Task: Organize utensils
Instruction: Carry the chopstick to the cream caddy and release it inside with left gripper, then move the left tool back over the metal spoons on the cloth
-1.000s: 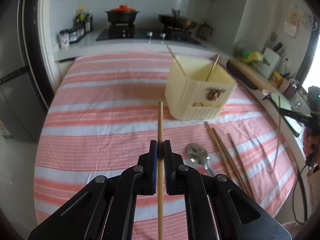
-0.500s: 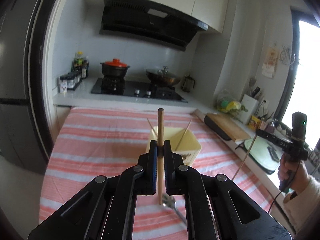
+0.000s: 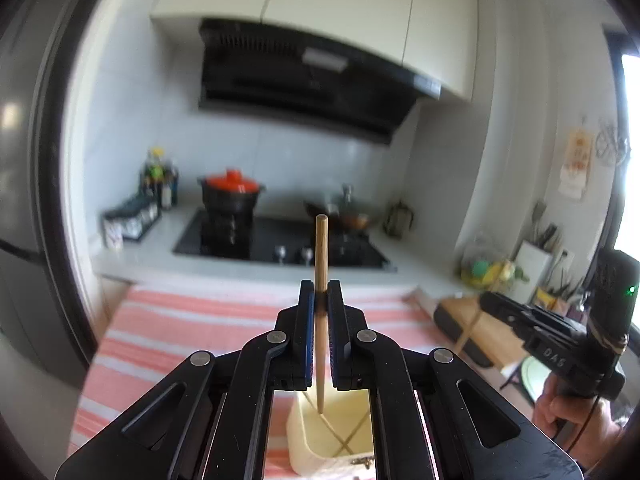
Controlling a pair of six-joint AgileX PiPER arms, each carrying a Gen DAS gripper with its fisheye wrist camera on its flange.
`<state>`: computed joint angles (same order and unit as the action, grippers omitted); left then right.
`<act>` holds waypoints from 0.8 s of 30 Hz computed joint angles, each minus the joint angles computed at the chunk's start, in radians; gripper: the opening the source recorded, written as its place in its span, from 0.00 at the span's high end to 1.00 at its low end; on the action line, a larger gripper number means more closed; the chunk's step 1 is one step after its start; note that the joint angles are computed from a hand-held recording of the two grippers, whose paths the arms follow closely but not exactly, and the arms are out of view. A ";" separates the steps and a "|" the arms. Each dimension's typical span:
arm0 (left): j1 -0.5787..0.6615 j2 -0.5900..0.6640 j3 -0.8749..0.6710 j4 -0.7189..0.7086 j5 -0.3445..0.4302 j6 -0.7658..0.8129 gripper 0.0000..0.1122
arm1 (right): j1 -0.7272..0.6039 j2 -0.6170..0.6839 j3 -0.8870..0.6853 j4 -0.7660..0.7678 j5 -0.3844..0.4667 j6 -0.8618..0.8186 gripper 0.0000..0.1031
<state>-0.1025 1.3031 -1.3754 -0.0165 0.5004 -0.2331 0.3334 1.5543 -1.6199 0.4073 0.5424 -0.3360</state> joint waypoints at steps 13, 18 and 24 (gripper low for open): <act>-0.029 0.322 -0.101 -0.119 0.157 0.085 0.96 | 0.021 0.438 -0.348 -0.039 0.357 0.112 0.93; -0.019 0.261 -0.083 -0.172 0.214 0.104 0.72 | 0.033 0.452 -0.380 -0.071 0.396 0.189 0.90; -0.057 -0.072 0.107 -0.051 0.329 0.171 0.45 | -0.015 0.142 -0.150 -0.012 0.374 0.093 0.75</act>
